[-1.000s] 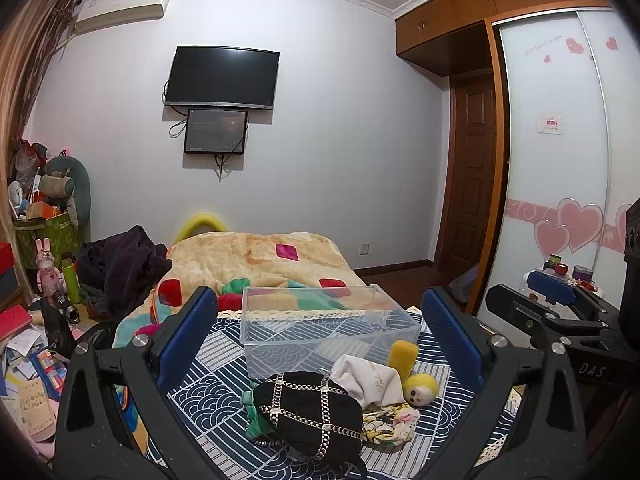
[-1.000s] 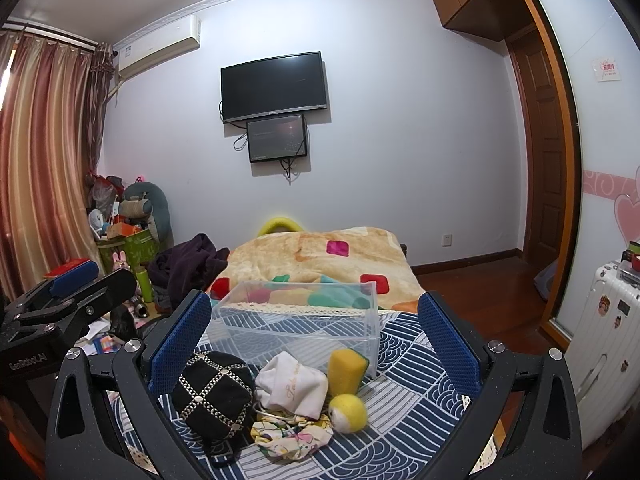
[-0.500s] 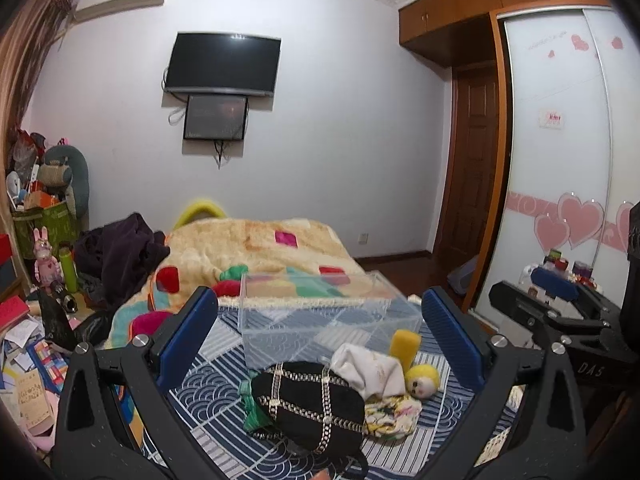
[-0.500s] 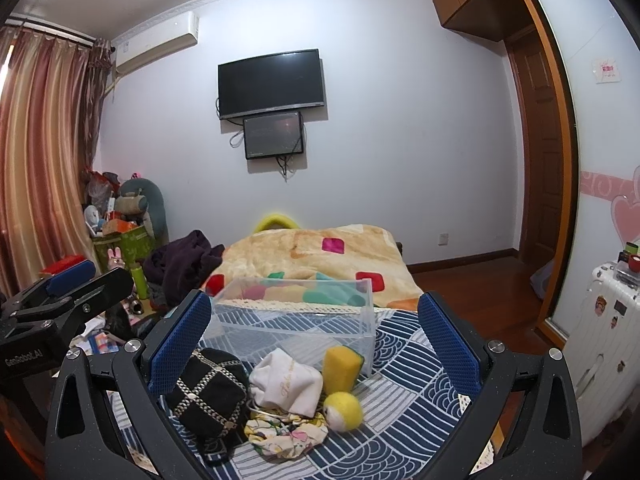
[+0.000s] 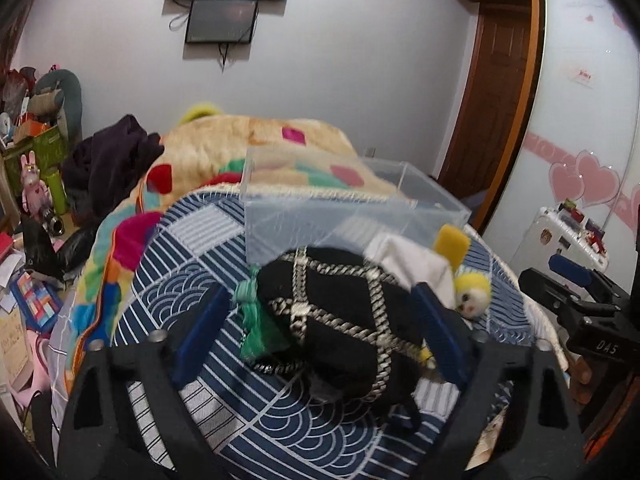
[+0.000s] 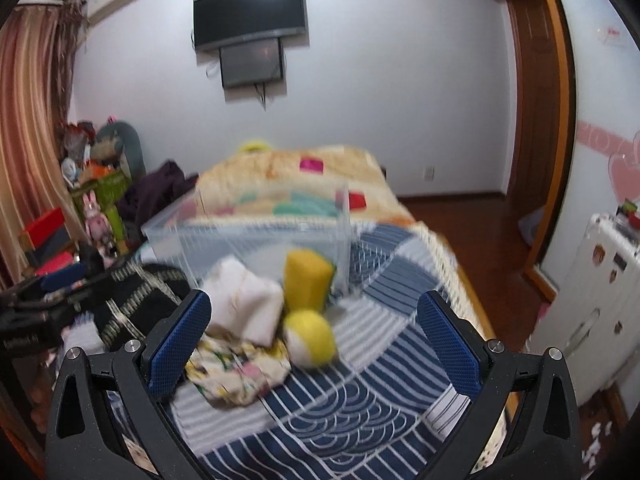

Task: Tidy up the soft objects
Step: 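Grasp the black chain-pattern bag with the left tool while the right tool grasps the yellow felt ball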

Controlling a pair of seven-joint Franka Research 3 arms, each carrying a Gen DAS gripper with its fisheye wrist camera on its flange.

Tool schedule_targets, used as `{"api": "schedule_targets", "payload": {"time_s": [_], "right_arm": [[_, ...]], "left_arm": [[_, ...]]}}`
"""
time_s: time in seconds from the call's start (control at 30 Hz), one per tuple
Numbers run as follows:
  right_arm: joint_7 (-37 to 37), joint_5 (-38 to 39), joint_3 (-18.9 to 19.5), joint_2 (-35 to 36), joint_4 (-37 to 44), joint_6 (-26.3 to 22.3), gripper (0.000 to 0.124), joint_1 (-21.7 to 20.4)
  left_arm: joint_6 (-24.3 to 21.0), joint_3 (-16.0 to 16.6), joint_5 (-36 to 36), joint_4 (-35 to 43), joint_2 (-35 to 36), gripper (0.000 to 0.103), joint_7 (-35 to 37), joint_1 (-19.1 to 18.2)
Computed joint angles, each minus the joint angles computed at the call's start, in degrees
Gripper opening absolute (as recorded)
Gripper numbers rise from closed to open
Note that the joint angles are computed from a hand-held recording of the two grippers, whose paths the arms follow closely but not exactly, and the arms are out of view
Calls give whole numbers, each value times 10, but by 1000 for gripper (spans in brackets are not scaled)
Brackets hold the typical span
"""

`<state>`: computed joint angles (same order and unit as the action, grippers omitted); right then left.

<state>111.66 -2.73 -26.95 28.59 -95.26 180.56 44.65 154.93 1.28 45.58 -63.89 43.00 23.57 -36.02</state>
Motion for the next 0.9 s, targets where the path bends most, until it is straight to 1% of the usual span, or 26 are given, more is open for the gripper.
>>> {"api": "schedule_targets", "payload": {"time_s": [0.07,0.1,0.17,0.2,0.23,0.27,0.3,0.37,0.4,0.47,0.5,0.53,0.67,0.8,0.87,0.9], "right_arm": [[-16,9,39,2,5,-15,102,-34],[-15,9,45,1,7,-25,101,-39],[-24,11,79,0,10,-40,90,-70],[-33,16,105,-2,12,-49,88,-92],[-39,20,125,-3,13,-54,83,-109],[-44,26,143,-3,15,-58,79,-125],[-53,33,164,-3,15,-63,77,-142],[-75,46,202,-3,21,-81,63,-174],[-85,52,216,0,25,-88,59,-184],[-108,71,247,5,33,-96,43,-209],[-123,83,264,3,29,-95,39,-222],[-129,89,268,3,28,-94,33,-224],[-123,87,244,-6,13,-76,31,-203],[-116,87,217,-22,-14,-40,31,-180],[-102,77,203,-20,-6,-36,30,-168],[-103,77,203,-23,-10,-29,30,-168]], "left_arm": [[-7,-3,-6,6,7,80,6,2],[-5,-8,-12,10,11,78,12,5],[-1,-19,-29,22,22,67,33,15],[4,-21,-36,22,23,64,39,17],[9,-23,-43,21,24,58,45,19],[12,-26,-50,21,24,50,53,20],[21,-30,-56,18,25,46,64,24],[29,-24,-60,14,23,37,69,20],[32,-18,-58,11,21,34,68,15],[32,-12,-56,14,22,26,69,11],[35,-6,-52,10,19,25,65,7],[36,-5,-50,9,18,24,65,6],[59,13,-27,-12,1,15,40,-3],[74,27,0,-27,-15,13,9,-10],[77,29,12,-30,-21,12,-3,-11],[81,29,17,-31,-23,12,-7,-10]]}}
